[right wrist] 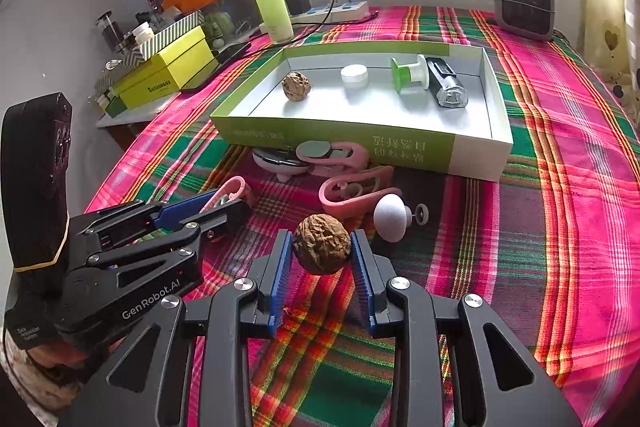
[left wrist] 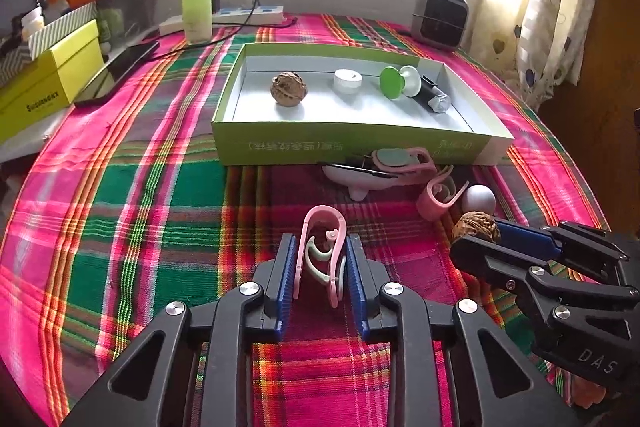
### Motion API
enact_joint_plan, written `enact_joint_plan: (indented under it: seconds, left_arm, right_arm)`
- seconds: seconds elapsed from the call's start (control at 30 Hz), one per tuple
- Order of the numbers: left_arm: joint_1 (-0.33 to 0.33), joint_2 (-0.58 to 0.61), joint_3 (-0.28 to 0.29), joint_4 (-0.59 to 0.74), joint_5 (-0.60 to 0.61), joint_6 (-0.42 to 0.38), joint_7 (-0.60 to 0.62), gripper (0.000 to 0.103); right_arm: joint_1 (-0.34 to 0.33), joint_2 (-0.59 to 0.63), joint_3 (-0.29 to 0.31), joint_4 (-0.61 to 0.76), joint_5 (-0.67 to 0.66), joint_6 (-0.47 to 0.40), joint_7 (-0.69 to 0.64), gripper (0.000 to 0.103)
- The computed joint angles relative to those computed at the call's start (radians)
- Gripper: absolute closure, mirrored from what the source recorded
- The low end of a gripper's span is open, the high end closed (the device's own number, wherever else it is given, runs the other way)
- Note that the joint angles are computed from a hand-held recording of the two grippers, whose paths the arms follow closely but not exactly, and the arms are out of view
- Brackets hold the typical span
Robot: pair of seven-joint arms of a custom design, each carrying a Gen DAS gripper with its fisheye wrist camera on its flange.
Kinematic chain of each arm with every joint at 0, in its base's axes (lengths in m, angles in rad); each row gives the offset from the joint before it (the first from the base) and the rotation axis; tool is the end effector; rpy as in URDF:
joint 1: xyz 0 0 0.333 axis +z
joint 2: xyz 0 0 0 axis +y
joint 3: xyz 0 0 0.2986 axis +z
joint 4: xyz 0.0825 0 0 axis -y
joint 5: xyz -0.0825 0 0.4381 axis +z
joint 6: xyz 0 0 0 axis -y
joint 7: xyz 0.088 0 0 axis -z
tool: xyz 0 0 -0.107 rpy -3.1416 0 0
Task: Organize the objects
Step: 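Grasp the pink hook-shaped clip with the left gripper and lift it, then carry the walnut and pink clip over the box with both grippers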
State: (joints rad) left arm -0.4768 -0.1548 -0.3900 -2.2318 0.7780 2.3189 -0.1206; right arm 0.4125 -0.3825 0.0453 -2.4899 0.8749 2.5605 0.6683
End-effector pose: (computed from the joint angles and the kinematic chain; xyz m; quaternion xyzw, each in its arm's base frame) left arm 0.3791 -0.4301 0.4164 -0.7655 0.5417 -0.2450 0.2462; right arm 0.4599 0.2138 0.4255 -0.8492 0.3839 -0.0152 0.3623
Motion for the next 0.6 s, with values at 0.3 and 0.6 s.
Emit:
enact_joint_plan:
  seconds: [0.3, 0.6]
  left_arm:
    - [0.001, -0.007, 0.002, -0.007, -0.003, 0.007, 0.000, 0.081]
    - [0.002, -0.021, -0.005, -0.008, 0.010, -0.005, -0.002, 0.082]
  right_arm:
    - [0.001, 0.001, 0.003, -0.001, -0.004, 0.003, 0.006, 0.072]
    - [0.009, 0.002, 0.006, -0.001, -0.003, 0.013, 0.006, 0.072]
